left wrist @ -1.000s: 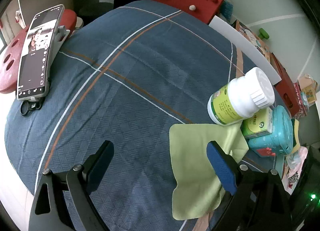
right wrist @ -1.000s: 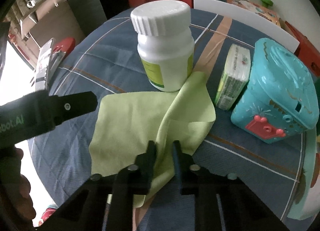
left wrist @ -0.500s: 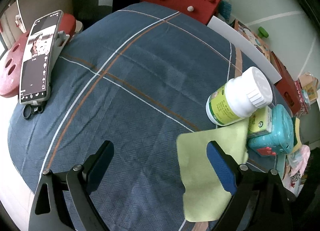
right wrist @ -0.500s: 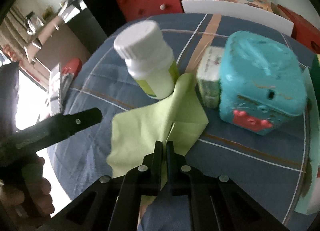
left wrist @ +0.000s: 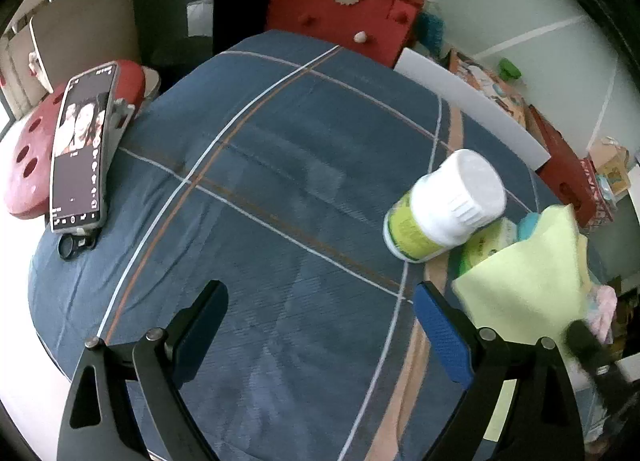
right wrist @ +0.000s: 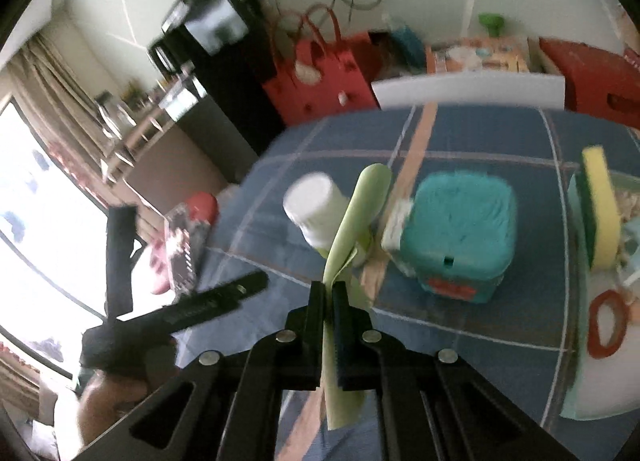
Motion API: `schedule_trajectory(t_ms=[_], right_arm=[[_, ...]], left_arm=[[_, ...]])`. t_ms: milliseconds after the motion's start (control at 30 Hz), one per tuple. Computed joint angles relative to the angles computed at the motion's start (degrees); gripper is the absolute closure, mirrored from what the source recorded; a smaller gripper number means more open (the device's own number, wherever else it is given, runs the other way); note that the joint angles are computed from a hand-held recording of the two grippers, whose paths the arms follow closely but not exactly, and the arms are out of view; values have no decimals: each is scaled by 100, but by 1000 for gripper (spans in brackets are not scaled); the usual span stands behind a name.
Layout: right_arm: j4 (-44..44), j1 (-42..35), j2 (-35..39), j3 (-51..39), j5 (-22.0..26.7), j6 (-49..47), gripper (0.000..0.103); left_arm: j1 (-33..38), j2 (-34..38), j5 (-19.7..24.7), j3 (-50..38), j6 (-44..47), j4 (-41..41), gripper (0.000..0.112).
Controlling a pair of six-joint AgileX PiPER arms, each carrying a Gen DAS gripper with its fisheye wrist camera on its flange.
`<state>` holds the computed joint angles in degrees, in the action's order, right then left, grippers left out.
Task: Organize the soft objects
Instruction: 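Reach and grasp the green tissue pack with the left tool while the right tool holds the cloth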
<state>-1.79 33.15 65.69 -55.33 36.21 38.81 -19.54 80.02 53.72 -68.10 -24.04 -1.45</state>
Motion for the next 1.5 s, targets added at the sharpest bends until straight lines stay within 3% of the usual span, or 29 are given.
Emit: schedule_trajectory(t_ms=[400,633,800,967,1067,1400,1500], right_arm=[[-1070,-525,-1479,-141,717,737,99],[-281,-1846,-1905,-14,942,-131,99],[609,-2573,-1997,94,959,-1027,99],[950,-2851,-2099,206,944,-1363,99],[1222,-3071,-2152,249,965,-1610,99],[1839,-3568,-2181,299,1043,-2227,99],[1924,-3642,-2199,298,1073,-2291,99]], left_arm=[[-730,142,98,-428,-302,246,18],[-1212,428,47,-768,-452,388,18],[-1290,632,-310,-852,-165,-116,19],[-909,841,-591,-767,288,-1410,25],[-924,948,-594,-818,122,-1463,32],[-912,1233,-705,-1064,-334,-1586,35],[-910,1308,-762,-1107,-511,-1682,41]])
